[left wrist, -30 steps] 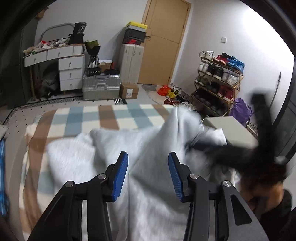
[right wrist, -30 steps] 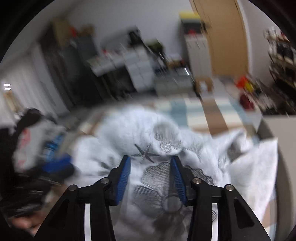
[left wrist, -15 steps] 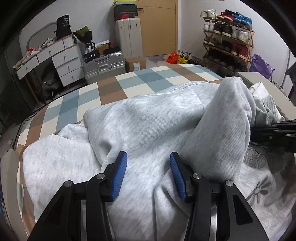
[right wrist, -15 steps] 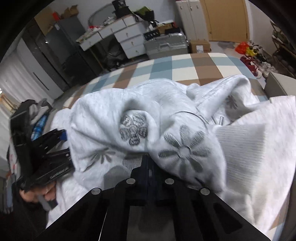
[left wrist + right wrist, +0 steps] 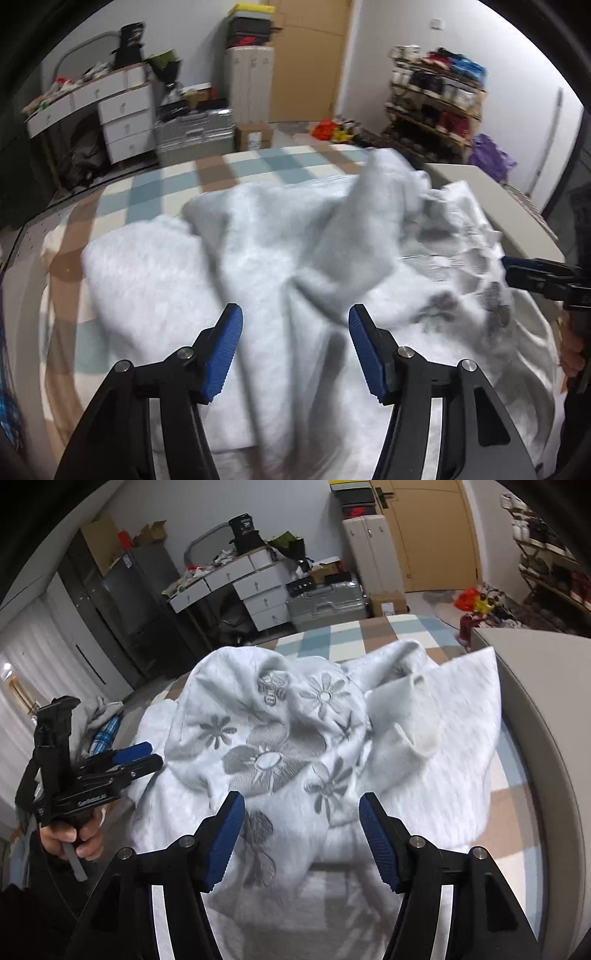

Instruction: Fold large clothes

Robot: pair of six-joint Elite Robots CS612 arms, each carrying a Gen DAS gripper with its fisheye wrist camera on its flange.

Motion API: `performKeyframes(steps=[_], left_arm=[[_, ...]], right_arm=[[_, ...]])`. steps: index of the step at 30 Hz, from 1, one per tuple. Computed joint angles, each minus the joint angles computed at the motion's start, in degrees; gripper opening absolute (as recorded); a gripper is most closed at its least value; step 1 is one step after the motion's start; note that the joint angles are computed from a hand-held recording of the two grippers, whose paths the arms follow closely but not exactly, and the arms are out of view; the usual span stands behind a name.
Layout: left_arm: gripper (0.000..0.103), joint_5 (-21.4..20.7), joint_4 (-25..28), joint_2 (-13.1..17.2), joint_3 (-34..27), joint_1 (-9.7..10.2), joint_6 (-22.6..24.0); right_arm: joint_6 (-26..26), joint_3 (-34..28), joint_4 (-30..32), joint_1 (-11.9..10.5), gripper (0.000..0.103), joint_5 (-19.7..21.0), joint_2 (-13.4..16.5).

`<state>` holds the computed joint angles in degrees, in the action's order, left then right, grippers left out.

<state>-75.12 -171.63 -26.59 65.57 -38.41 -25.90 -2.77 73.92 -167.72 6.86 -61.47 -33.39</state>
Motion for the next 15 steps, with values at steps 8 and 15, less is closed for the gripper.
performKeyframes(steps=[8,15], left_arm=[[0.027,-0.8,10.7,7.8,-17.5,0.88,7.4],[0.005,-4.0,0.3,6.5,-17.2,1.54,10.5]], right_arm=[[-2.5,-0.9,2.8,1.1,0.065,-1.7,0.1],[-3.5,2.9,-1.8,0.4,0.065,-1.3,-2.0]])
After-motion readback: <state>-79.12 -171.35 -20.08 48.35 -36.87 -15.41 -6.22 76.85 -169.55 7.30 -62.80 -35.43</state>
